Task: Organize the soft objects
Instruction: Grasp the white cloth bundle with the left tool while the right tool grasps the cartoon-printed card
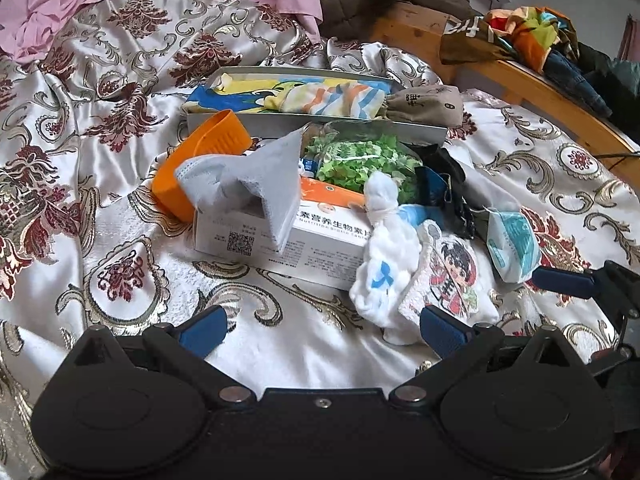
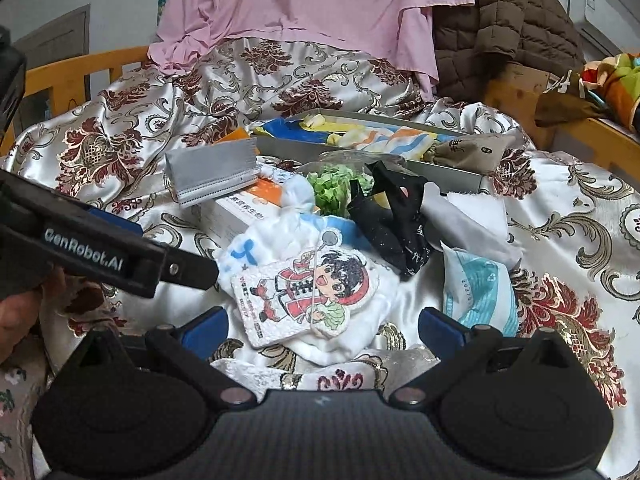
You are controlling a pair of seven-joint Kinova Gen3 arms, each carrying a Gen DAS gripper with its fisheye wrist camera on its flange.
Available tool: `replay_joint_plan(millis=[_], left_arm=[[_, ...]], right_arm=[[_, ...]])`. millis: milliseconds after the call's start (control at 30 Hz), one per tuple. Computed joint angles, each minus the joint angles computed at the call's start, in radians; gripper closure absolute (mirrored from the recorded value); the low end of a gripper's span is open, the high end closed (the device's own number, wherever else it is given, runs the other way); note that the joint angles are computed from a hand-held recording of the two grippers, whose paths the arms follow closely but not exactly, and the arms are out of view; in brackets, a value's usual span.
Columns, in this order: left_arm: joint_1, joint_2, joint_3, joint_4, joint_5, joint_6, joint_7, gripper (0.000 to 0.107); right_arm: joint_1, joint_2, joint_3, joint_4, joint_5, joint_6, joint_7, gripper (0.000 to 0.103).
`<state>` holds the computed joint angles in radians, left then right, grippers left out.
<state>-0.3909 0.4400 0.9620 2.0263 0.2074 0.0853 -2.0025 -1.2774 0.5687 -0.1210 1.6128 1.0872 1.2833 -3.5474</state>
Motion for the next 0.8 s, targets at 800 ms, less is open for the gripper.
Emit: replay_joint_plan(millis=[800], left_arm=[[-0.031, 0.278, 0.037, -0.235, 0.283, 0.327, -0.212, 0.031]], right_arm=[[0.074, -0.034, -0.015, 0.085, 0.051, -0.149, -0.013, 0.000]])
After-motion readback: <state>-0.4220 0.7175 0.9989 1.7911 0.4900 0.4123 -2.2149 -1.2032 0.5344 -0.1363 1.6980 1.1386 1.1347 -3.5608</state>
